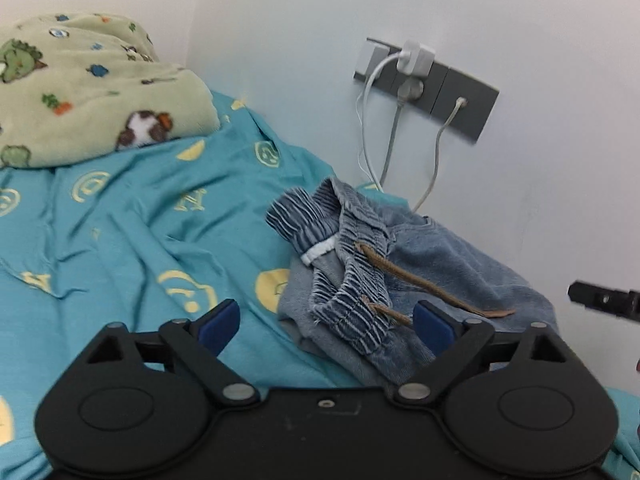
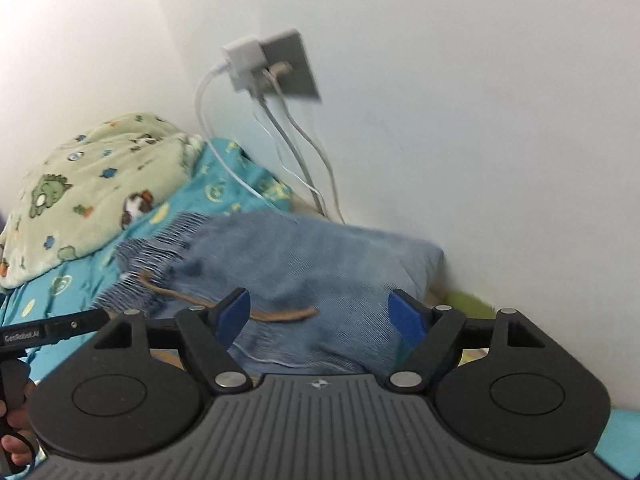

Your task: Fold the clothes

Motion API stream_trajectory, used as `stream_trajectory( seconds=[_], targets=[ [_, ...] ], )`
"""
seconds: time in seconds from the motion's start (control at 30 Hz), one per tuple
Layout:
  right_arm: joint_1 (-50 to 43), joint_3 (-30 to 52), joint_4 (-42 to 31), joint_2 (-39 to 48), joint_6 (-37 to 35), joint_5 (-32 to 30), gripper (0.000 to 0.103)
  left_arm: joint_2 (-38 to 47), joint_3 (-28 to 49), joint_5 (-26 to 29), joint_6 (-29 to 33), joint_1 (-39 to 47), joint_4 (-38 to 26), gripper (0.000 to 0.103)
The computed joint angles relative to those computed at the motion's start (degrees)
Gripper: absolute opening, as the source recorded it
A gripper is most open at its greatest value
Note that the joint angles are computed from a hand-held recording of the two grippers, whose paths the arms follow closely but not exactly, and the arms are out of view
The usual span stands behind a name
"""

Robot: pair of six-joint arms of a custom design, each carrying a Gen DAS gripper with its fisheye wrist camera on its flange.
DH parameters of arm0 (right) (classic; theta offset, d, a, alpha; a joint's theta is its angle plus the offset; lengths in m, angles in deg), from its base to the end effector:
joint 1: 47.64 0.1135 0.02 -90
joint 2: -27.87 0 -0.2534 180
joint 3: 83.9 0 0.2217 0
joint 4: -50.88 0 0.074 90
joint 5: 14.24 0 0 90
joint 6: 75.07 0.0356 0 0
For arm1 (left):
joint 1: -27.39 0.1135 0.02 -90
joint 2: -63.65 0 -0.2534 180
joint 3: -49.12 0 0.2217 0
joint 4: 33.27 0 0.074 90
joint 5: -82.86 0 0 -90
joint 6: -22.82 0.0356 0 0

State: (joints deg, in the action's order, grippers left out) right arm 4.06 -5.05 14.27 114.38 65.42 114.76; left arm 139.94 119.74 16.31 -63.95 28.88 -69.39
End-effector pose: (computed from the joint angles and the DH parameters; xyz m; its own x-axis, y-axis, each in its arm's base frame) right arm 0.2017 0.2193 0.2659 -0.5303 0.2959 -0.7945 0.1235 0.9541 0.2730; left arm 0.2604 -0.0074 0.2667 -0.6498 0.0348 -0.7594 0.3099 0.9243 -0.2228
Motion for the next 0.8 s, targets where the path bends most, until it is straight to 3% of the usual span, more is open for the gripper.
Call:
stream_trajectory(
  seconds=[0.13,0.4,0.63,0.8],
  targets=[
    [3.3,4.9,-2.3,-0.4,-2.4,2.9,0.079,-8.5,0.1,1.5,3.7,4.3,-4.4,0.098],
    [11.4,22.3,-6.7,5.2,-8.8,8.9,0.079,-17.5,11.2,4.1,10.5,16.8,-19.0,0.100],
    [18.0,43.3,-12.5,15.3,-16.2,11.4,0.079,-19.2,21.6,20.9,21.9,42.0,-33.0,0.103],
    [21.5,55.7,-12.1,23.8,-20.8,10.8,0.080,-16.1,27.8,36.2,39.9,65.3,-46.7,0.103]
  ],
)
